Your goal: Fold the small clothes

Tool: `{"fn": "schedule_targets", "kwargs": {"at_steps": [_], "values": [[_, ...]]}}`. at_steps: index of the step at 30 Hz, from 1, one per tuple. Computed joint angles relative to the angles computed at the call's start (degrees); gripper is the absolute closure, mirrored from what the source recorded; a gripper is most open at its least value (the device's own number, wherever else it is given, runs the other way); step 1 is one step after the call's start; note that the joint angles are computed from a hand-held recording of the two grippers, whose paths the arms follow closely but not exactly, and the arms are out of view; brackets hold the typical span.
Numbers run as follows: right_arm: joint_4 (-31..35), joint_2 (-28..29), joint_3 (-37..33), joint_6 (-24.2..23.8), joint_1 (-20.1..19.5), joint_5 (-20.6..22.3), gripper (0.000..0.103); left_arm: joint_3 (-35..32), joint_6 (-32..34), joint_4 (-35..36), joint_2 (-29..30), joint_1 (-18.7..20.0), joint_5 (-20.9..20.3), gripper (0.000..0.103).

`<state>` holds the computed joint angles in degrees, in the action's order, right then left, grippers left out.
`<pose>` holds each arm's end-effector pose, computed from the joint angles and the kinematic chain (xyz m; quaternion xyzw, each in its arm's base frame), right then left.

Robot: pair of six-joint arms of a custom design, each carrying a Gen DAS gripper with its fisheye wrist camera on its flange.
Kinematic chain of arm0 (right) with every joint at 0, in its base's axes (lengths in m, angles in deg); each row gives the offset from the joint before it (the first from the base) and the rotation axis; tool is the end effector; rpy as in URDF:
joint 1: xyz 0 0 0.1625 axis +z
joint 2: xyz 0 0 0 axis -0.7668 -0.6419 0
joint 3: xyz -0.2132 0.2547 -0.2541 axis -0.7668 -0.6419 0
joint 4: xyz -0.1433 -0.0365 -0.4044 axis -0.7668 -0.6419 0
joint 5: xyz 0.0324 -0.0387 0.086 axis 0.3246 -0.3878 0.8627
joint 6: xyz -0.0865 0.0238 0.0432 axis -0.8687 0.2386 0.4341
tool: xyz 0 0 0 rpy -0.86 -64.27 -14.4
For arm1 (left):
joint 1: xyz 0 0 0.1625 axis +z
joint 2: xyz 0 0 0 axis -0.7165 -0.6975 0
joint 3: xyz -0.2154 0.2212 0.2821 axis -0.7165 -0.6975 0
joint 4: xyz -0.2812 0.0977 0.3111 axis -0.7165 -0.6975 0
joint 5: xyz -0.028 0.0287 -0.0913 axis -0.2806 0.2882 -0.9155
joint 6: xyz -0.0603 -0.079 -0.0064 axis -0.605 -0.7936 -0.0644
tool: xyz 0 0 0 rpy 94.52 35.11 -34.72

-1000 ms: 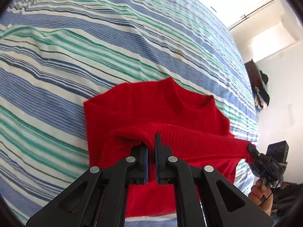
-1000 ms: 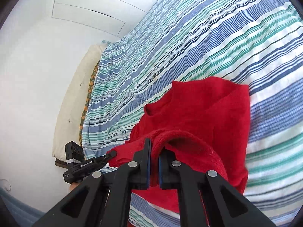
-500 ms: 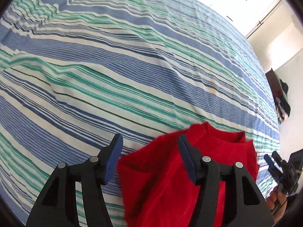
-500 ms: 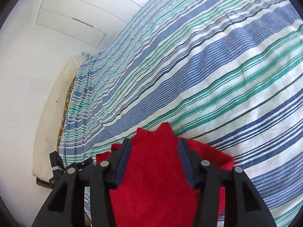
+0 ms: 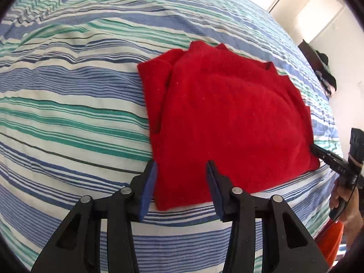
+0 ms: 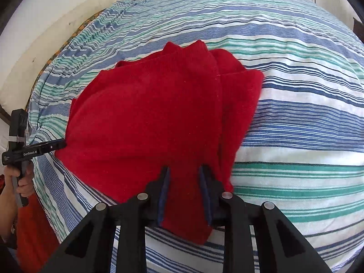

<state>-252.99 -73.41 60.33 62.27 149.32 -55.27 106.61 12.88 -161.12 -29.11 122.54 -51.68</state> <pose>0.1909 -0.5989 -0.0079 0.1162 -0.9456 0.2212 0.2084 0.0364 -0.6403 0.3133 0.0820 0.9541 -0.1713 0.2316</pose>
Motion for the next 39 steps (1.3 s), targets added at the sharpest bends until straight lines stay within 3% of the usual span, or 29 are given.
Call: {"fn": "schedule_targets", "kwargs": {"at_steps": [3,7,9,10,13,14,16,18,21,24,27,31,34,38,39], "values": [[-2.9,-1.2,0.9,-3.0,3.3,-0.5,0.076,3.6,0.5,-5.7,-3.2,-1.0,0.8,0.025],[-2.8,0.4,0.1,-3.8,5.2,0.4,0.068,4.6,-3.6,-4.6,-3.0,0.9,2.7,0.024],[-1.9,1.9,-0.2,-1.7,4.0,-0.8,0.068,5.6,-5.4,-2.3,-2.2,0.9,8.6,0.028],[-0.5,2.6,-0.4,0.2,3.2,-2.6,0.068,6.6,-5.8,-1.3,-3.1,1.0,9.7,0.029],[-5.3,0.9,4.3,4.6,1.3,0.1,0.067,9.2,-5.1,-2.3,-7.1,1.1,6.1,0.029],[-6.7,0.0,5.6,5.6,2.0,-0.7,0.064,9.3,-4.8,-2.8,-8.0,1.4,4.3,0.028],[-11.7,-1.4,8.8,4.7,4.2,-2.1,0.033,8.7,-4.4,-4.4,-8.8,2.0,0.5,0.024],[-20.9,-1.7,12.7,1.9,6.3,-2.1,0.023,6.7,-4.8,-5.3,-7.9,3.0,-3.2,0.019],[-28.4,-1.0,17.2,0.6,8.4,-1.8,0.023,1.6,-6.5,-4.4,-3.9,4.7,-8.4,0.019],[-34.9,2.1,20.6,3.2,9.1,-2.4,0.023,-3.8,-8.2,-3.1,1.4,5.2,-7.4,0.021],[-30.2,2.6,21.0,6.1,9.3,-1.7,0.023,-7.6,-8.8,-1.8,4.9,5.6,-8.1,0.022],[-30.5,3.9,19.5,1.3,10.0,-1.6,0.023,-10.5,-8.4,-0.5,7.6,5.4,-9.3,0.022],[-29.5,4.6,18.6,2.1,9.2,-0.5,0.023,-12.9,-9.4,3.6,10.1,5.7,-6.5,0.022],[-28.7,5.1,18.1,2.2,8.7,-0.1,0.023,-11.1,-5.8,1.0,11.0,4.1,0.0,0.027],[-29.0,5.3,18.1,2.3,8.7,-0.4,0.023,-10.6,-5.0,0.2,11.2,3.5,1.9,0.032]]}}
